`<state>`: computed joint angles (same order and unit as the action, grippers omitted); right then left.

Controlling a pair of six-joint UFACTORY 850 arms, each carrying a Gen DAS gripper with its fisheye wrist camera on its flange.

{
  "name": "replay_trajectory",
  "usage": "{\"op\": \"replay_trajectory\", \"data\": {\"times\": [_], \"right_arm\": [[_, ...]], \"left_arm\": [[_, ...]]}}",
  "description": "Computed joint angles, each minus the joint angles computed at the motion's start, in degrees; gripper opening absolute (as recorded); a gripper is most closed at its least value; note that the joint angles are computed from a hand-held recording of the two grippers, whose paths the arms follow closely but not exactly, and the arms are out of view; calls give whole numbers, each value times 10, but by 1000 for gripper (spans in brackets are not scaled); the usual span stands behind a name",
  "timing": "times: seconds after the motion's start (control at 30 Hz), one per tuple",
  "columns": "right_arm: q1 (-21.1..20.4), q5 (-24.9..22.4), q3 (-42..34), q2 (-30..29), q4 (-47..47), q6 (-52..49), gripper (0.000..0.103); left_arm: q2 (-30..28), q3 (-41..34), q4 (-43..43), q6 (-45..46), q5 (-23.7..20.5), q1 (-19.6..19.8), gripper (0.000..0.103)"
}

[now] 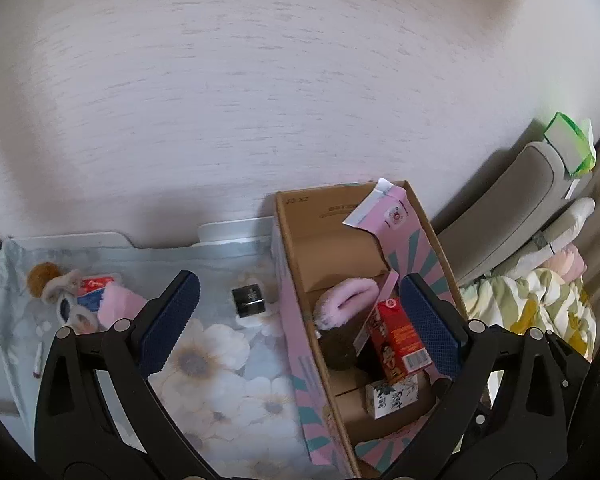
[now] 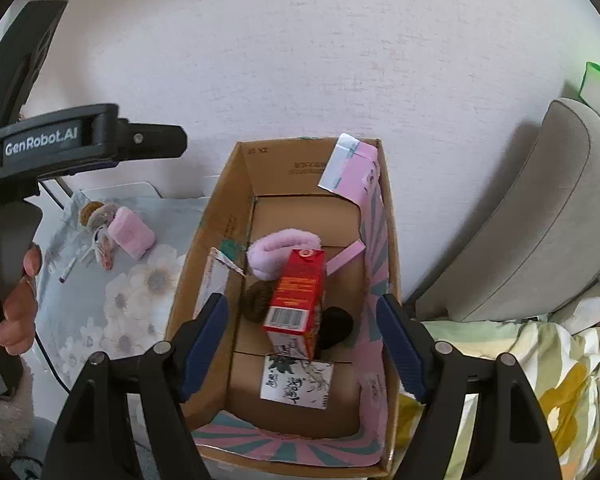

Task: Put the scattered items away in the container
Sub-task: 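Open both tools to drop the items in the box and withdraw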

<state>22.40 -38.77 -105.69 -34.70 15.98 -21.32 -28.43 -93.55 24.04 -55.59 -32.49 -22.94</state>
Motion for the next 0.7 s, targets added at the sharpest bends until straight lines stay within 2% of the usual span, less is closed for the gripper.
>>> {"op": "replay_trajectory", "data": {"times": [0.2,0.7], "right_arm": [[7,0,11,6,1,8,73],[41,25,57,44,-27,54,73]], "left_arm": [[31,37,46,-23,-12,-7,100],[129,144,81,-43,-2,-3,100]]}}
